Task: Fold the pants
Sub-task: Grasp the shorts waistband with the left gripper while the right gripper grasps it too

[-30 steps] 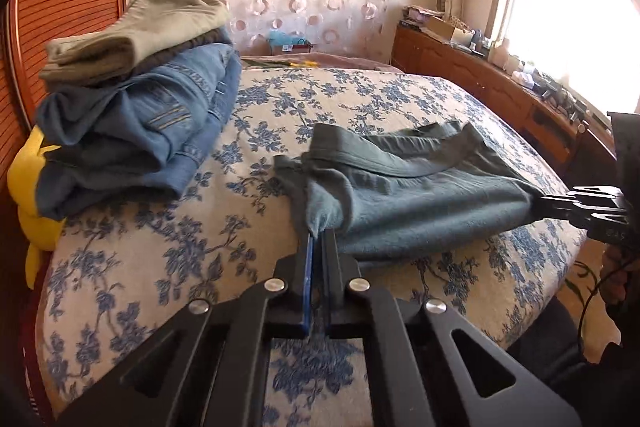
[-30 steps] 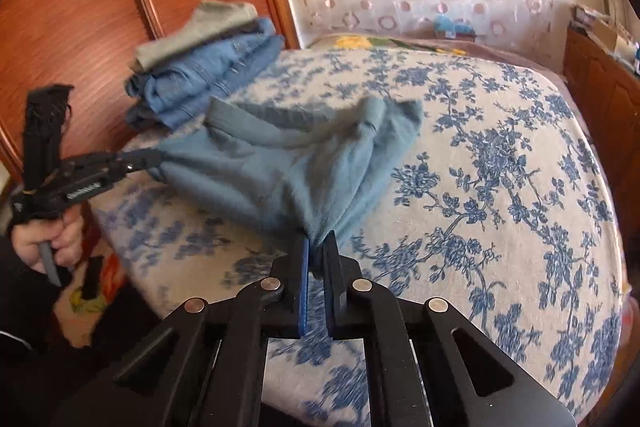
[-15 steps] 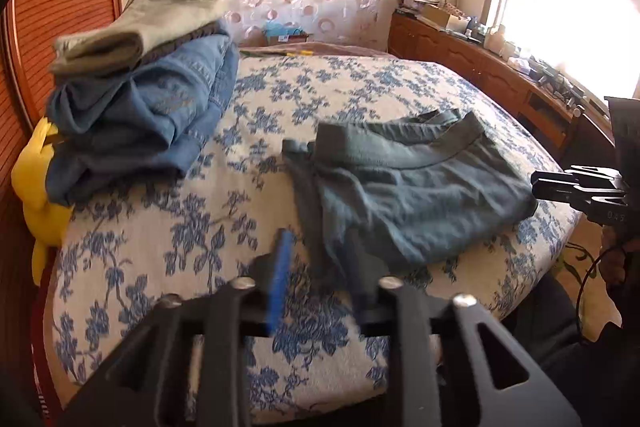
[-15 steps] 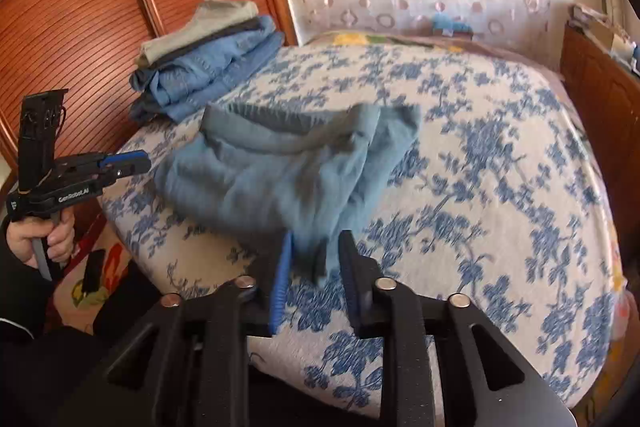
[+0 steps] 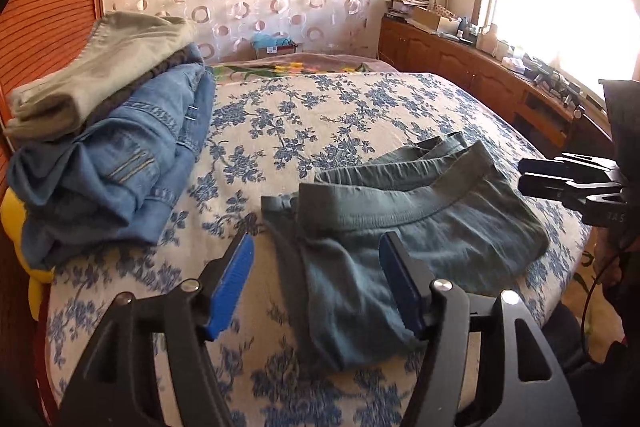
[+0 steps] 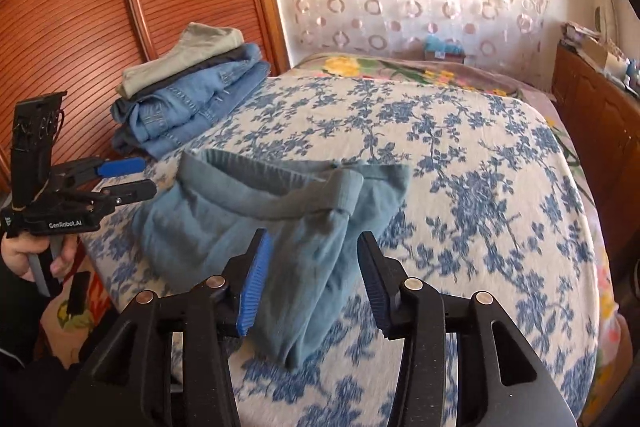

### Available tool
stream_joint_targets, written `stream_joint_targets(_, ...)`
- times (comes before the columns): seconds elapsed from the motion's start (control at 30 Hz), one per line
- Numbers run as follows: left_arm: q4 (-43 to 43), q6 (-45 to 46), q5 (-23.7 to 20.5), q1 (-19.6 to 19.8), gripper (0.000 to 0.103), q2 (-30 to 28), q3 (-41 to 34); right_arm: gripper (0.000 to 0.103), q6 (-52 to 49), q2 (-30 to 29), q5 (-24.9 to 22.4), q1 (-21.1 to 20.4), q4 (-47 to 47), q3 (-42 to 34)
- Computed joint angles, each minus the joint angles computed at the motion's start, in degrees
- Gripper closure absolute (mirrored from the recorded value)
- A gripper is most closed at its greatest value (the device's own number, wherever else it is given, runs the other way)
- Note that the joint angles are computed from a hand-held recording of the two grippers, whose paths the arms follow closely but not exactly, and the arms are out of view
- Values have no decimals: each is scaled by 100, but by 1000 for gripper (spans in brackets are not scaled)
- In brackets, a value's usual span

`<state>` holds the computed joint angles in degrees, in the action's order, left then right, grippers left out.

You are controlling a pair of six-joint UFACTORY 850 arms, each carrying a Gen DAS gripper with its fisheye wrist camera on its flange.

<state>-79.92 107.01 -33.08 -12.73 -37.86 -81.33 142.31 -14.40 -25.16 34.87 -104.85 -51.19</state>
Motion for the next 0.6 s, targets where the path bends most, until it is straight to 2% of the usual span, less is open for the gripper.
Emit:
stream_joint_targets(0.17, 208, -276, 11, -88, 39, -247, -340, 58, -99, -220, 131, -211, -14, -219)
stream_joint_targets(0.33, 874, -836, -56, -194, 69, -492, -742, 58, 107, -348, 371, -436, -201, -356)
stream_joint_targets(0.4, 994, -953, -61, -218, 71, -530, -810, 58, 185, -387, 513, -522, -271, -396)
stream_joint_targets(0.43, 990, -926, -50, -227, 76, -529, -815, 59, 141, -405, 559, -543, -223, -419)
stream_joint_targets(0.47, 985, -896, -48, -228, 78, -520, -805, 62, 66, -422, 602, -564, -156, -431)
stream_joint_targets(0.5, 916, -820, -74, -217, 84, -503, -782, 72, 44, -430, 643, -580, -156, -436)
stream_joint_targets(0.53, 881, -794, -102, -204, 90, -491, -767, 87, 57, -430, 656, -586, -174, -431)
stream_joint_targets(0.6, 565, -547, -180, -152, 96, -411, -664, 94, 340, -387, 635, -596, -475, -378)
